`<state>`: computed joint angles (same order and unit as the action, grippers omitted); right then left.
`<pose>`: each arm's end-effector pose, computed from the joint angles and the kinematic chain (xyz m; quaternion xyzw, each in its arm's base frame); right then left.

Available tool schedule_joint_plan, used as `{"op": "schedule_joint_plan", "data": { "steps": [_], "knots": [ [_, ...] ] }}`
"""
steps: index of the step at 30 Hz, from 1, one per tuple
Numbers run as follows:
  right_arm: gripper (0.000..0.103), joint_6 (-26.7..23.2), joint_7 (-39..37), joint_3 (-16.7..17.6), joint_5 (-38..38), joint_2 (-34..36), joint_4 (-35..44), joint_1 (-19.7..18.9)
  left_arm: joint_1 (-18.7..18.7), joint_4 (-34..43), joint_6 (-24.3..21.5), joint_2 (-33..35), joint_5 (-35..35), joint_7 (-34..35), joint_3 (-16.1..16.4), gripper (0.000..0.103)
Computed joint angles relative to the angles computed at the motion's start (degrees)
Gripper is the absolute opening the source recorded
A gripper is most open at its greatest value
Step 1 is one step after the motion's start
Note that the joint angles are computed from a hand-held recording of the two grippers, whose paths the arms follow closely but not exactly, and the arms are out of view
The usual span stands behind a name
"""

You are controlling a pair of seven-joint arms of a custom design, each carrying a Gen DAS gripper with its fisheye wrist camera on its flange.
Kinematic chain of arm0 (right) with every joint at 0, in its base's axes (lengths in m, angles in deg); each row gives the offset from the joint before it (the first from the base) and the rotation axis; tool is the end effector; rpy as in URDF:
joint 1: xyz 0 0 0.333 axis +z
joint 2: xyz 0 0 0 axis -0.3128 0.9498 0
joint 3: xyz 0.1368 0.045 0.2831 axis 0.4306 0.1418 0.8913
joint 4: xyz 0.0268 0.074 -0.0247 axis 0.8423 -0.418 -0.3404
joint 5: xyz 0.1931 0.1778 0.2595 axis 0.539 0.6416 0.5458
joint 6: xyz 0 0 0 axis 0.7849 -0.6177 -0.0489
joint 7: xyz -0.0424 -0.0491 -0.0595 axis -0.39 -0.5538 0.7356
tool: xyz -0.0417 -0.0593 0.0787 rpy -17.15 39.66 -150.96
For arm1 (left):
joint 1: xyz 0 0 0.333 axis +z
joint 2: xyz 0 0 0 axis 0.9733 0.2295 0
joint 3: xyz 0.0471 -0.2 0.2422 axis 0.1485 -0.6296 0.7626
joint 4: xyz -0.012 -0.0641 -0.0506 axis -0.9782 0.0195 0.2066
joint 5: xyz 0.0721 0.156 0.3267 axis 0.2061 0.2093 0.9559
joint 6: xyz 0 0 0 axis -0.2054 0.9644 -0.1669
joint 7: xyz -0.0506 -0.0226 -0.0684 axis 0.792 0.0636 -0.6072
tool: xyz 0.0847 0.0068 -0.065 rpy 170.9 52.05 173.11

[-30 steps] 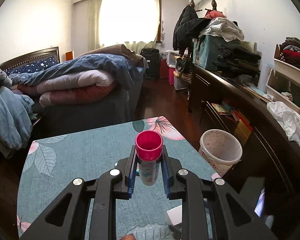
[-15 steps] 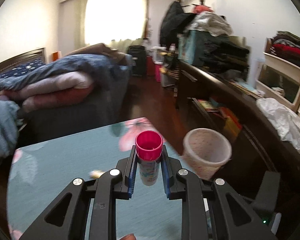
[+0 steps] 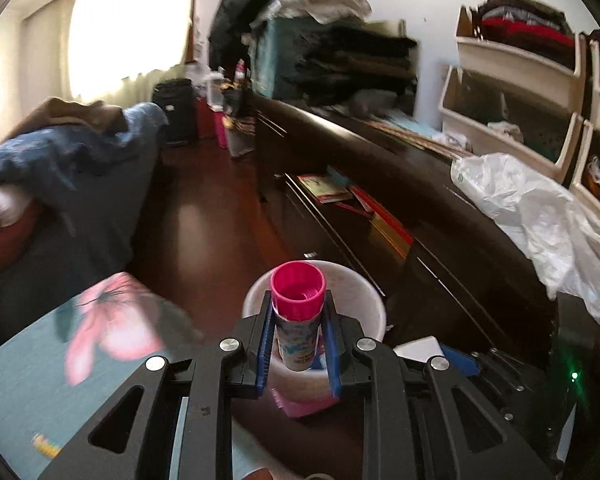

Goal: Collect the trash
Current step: 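Carry the glue stick and eraser to the wastebasket and release both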

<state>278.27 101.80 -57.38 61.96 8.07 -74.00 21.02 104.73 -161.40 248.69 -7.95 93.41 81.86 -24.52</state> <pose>0.5839 0.2714 0.2974 -0.5958 0.6764 -0.2062 0.3807 0.6457 -0.1219 0.3855 -0.4765 0.7657 -0.3800 0.2055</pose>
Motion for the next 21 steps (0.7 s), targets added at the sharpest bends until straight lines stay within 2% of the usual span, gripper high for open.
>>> {"op": "schedule_joint_plan", "data": {
  "steps": [1,4,6,7,9,10,11,12,14,18,19,21],
  "knots": [
    [0.054,-0.98,-1.73,0.63,1.50,1.06,1.81,-1.15,-2.98,2.62,-1.17,1.34,0.05,-0.34,2.07,0.022],
    [0.055,-3.75,1.62,-3.14,-1.10,5.73,7.38,-0.67,-10.58,9.42,-3.68,4.68,-0.85,-0.68,7.76,0.022],
    [0.058,-4.39,3.19,-4.11,-2.66,8.18,10.27,-1.11,-15.96,14.12,-4.83,6.57,-1.56,-1.40,12.55,0.023],
    [0.064,-4.61,4.04,-5.04,-3.16,9.53,11.74,-0.95,-17.48,15.53,-5.07,7.19,-2.01,-1.58,13.97,0.024],
    [0.073,-3.68,5.72,-6.09,-4.01,11.81,14.08,-0.71,-19.94,18.39,-4.99,8.50,-2.76,-2.03,16.31,0.033],
    [0.073,-3.56,6.22,-6.93,-3.98,12.66,14.85,-0.34,-20.54,19.43,-4.81,8.92,-3.12,-2.23,16.93,0.047],
    [0.073,-4.25,6.56,-8.39,-3.86,13.49,15.63,0.50,-20.64,20.16,-4.66,9.22,-3.51,-2.31,16.98,0.069],
    [0.073,-4.37,6.94,-9.37,-3.96,13.98,15.87,1.05,-19.88,20.18,-4.02,9.34,-3.89,-2.00,16.10,0.075],
    [0.073,-5.02,8.29,-12.77,-3.07,14.72,15.55,3.92,-18.55,18.91,-1.97,8.63,-3.94,-1.74,14.98,0.078],
    [0.077,-5.15,9.93,-15.38,-3.35,13.72,12.77,7.04,-17.61,12.94,2.67,4.18,-2.13,-3.62,16.69,0.083],
    [0.080,-5.47,10.14,-16.63,-3.20,13.29,11.69,8.60,-17.64,11.17,3.85,2.75,-1.39,-4.50,17.76,0.086],
    [0.082,-6.78,11.11,-19.97,-2.86,12.89,9.96,12.34,-20.86,5.89,7.47,-1.60,-0.97,-7.45,24.06,0.090]
  ]
}}
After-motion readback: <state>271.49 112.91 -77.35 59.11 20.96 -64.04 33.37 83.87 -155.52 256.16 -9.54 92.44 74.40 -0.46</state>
